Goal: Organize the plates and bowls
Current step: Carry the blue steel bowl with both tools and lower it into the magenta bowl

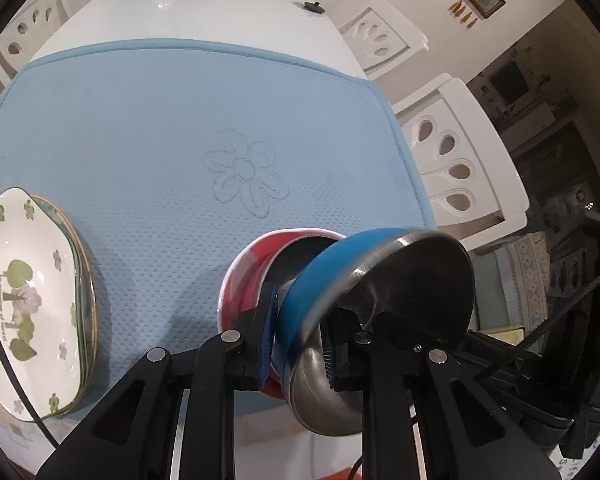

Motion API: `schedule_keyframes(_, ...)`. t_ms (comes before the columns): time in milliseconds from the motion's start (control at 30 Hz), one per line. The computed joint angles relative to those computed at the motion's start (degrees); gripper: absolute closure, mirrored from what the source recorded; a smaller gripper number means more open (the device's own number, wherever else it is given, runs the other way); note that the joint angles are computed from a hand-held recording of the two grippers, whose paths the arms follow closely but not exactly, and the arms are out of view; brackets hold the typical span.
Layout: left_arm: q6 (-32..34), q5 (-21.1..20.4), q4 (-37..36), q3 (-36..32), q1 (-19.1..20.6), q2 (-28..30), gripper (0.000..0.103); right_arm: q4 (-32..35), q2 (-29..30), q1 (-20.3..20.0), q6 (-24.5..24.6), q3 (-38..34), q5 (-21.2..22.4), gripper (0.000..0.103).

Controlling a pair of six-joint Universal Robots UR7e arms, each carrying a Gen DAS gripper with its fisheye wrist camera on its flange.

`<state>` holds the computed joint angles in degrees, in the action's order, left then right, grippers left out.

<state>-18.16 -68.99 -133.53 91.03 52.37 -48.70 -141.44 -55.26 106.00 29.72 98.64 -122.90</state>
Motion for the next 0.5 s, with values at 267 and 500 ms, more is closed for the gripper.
schedule_keyframes(267,1.57,3.68,-1.77,0.81,-0.56,-0.9,0.084,0.98,0.08,-0.62,0.1,0.19,-0.66,0.074)
schedule_keyframes(500,0.67,3.72,-0.88,1.29,0.13,-1.57,0.084,0.78,-0.77,-1.07,-0.01,1.2,-0.54,0.074)
